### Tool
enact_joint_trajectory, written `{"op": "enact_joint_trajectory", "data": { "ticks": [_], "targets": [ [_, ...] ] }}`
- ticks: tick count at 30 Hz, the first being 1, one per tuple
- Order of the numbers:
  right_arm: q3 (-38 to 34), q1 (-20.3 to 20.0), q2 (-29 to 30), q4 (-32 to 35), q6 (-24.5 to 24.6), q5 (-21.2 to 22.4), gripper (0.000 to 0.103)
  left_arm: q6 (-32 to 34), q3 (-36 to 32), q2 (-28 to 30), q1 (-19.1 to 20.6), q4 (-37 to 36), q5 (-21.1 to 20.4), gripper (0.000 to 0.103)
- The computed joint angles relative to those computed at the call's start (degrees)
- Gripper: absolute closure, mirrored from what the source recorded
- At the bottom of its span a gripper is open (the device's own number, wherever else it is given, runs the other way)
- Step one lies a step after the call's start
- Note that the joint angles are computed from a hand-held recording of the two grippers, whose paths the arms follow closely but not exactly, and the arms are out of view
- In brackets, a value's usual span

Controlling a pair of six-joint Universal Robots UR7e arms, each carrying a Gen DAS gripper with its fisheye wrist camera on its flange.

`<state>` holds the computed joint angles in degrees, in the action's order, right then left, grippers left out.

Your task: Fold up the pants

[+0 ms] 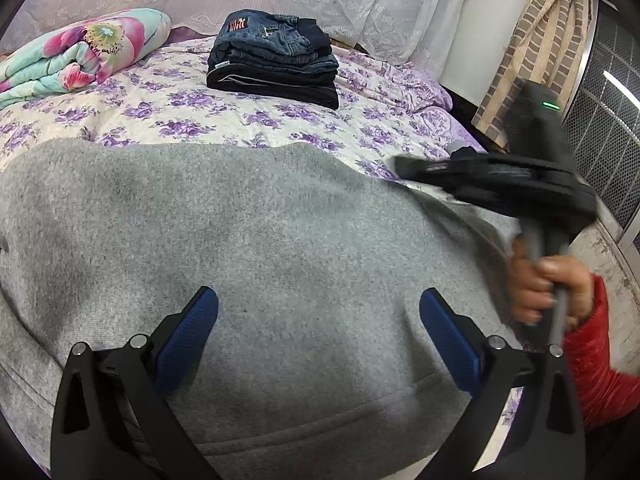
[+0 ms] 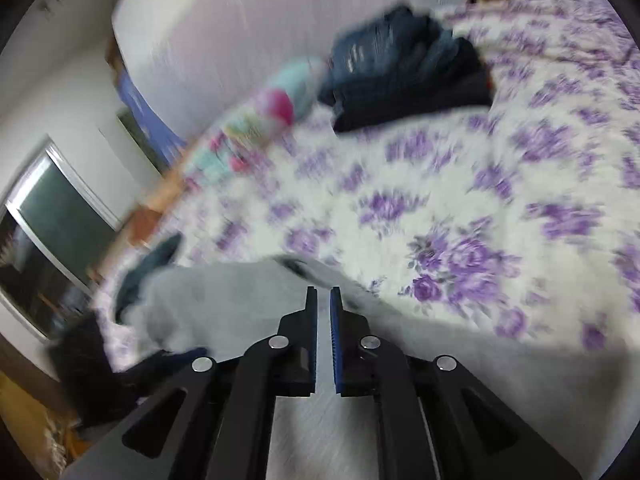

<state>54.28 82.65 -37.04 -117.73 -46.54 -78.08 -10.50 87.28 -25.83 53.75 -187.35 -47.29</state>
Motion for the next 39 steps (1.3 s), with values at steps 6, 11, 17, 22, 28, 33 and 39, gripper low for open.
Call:
{"op": "enact_joint_trajectory", "data": {
  "ticks": [6,11,17,22,28,33,39],
  "targets": [
    [5.47,-2.82,-3.06,-3.45,-3.18,-6.24,0.045,0.06,-0.11,0.03,0.04,0.10,-0.11,0.005],
    [14.75,-6.71,-12.06,-15.87,2.94,3.59,0.041,0.20,0.35,-0.17,0.15,-0.75,-0.78,0.005],
    [9.62,-12.56,-12.55,-20.48,10.05,-2.23,0.059,0.26,0.70,-0.35,0.32,-1.65,-1.69,0.005],
    [10.50,-20.61,-17.02,-12.01,22.77,17.07,0.048,0.27,1.29,-0.61,0.43,-2.83,-2.43,0.005],
    [16.16,-19.64,-20.70,-17.03,17.37,8.65,0.036,0.26,1.49,-0.81,0.43,-2.67,-2.51,0.005],
    [9.79,-18.97,-15.80,-15.28,19.45,6.93,0.036,0.26,1.80,-0.88,0.35,-3.23,-2.39,0.005],
    [9.27,-16.99,-11.66,-27.45,19.94,4.64,0.070,0.37,2.20,-1.06,0.40,-3.96,-2.77,0.005]
  ]
}}
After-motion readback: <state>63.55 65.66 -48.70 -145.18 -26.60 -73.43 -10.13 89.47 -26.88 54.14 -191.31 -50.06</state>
